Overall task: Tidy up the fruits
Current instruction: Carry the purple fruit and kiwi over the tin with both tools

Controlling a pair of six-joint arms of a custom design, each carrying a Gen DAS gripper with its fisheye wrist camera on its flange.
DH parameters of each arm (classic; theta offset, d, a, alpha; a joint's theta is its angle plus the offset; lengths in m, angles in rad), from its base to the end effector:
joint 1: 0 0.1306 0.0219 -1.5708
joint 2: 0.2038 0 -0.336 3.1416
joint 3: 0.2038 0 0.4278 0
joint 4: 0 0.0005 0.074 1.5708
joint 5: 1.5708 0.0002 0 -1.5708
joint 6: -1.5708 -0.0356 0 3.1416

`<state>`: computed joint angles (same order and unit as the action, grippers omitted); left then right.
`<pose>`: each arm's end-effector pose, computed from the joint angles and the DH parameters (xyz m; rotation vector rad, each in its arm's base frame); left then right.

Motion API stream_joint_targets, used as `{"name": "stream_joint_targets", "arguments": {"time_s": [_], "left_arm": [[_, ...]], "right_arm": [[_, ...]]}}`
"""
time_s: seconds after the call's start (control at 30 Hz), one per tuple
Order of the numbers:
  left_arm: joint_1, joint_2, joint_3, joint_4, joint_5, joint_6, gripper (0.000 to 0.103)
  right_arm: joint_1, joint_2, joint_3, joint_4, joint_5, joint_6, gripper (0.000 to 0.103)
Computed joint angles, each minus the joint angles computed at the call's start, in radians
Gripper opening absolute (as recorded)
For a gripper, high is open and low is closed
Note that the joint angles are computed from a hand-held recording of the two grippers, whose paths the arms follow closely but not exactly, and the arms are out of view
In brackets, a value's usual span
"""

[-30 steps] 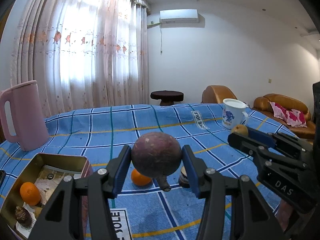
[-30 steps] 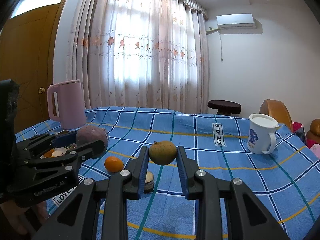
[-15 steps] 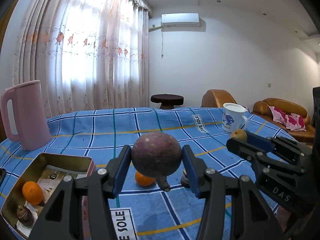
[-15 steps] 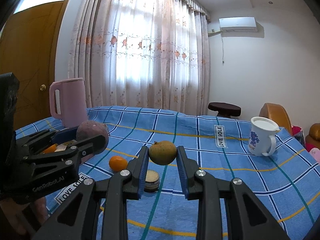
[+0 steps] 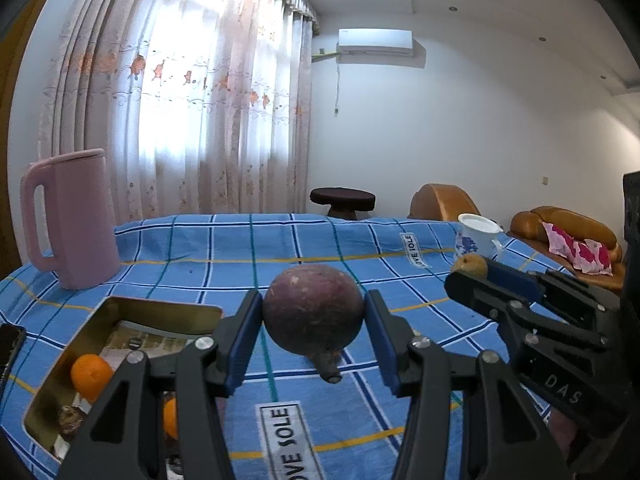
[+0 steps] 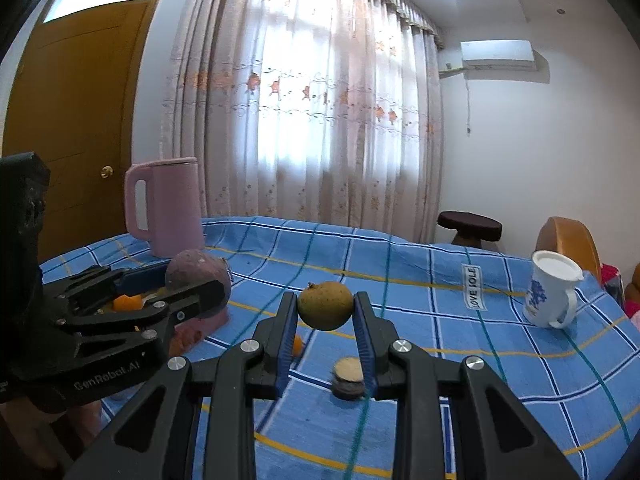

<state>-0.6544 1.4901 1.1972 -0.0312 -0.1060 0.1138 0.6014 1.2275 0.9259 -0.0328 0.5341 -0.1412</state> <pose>0.4593 -0.3482 0.3055 0.4407 1.8638 -0.4215 0.4083 0.2576 0.3017 -0.0704 1.8559 0.0056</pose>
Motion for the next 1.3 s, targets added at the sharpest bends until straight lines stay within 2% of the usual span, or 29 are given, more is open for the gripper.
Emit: {"name": "stream_joint_targets", "arguments": {"time_s": [0.7,1.3], "left_arm": [[0.098,-0.108,-0.076,-0.054,0.0,0.026,0.054],[0.204,-0.147,-0.131,-0.107,-0.027,0.038,0.054]], "right_arm": [[0.065,0.129,0.175,-0.013,-0.086,0.061,0.03],[0.122,0.318,0.373,-0.083,-0.175,0.078,0.03]]}}
